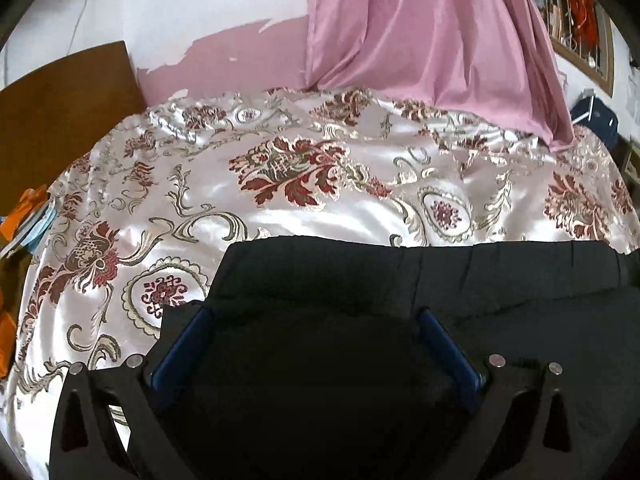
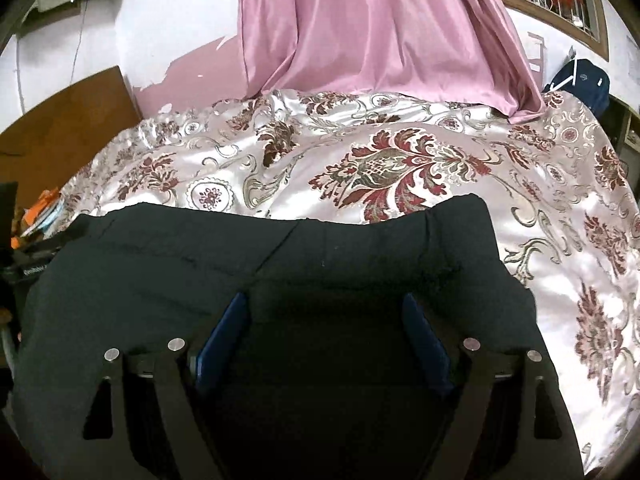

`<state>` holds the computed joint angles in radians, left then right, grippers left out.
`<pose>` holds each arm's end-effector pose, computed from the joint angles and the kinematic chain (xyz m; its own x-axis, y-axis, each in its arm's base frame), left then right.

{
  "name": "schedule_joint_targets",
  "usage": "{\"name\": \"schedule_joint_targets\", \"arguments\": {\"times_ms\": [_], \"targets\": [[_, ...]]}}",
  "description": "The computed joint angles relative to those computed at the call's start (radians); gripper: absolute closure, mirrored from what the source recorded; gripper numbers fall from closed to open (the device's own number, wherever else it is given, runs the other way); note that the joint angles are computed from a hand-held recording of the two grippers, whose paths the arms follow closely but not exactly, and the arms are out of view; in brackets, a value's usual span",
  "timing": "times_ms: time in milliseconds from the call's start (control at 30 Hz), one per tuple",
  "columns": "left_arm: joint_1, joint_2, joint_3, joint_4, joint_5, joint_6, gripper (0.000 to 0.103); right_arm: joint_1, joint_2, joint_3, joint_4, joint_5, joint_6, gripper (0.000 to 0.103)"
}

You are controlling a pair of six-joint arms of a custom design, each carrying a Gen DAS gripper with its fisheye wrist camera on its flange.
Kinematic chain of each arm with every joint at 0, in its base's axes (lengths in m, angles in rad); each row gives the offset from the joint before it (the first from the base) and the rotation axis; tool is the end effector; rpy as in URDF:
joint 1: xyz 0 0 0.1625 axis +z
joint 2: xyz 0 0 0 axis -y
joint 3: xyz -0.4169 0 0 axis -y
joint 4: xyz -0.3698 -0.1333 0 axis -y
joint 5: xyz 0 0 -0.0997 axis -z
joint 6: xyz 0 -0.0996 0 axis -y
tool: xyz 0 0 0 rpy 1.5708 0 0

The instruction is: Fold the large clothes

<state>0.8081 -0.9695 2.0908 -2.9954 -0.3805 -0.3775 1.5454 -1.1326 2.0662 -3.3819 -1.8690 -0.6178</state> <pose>-0.1841 -0.5194 0.1677 -0.6707 -0.2022 -0.7136 0.4433 0.6621 -0.6043 0.0904 -0.5363 0.2586 -0.7836 -0.1661 0.5986 -0.5369 0.6657 -0.5182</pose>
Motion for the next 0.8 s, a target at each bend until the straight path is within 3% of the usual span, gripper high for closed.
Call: {"name": "schedule_joint_targets", "arguments": {"times_ms": [167,800], "targets": [[0.008,0.018,0.014,-0.126,-0.016,0.059,0.000,-0.020,0.007,0.020,-0.051,0.047,0.000,0.025],[0.009,0.019,0.016,-0.127,-0.016,0.056,0.000,-0.040,0.008,0.036,-0.086,0.084,-0.007,0.025]]}}
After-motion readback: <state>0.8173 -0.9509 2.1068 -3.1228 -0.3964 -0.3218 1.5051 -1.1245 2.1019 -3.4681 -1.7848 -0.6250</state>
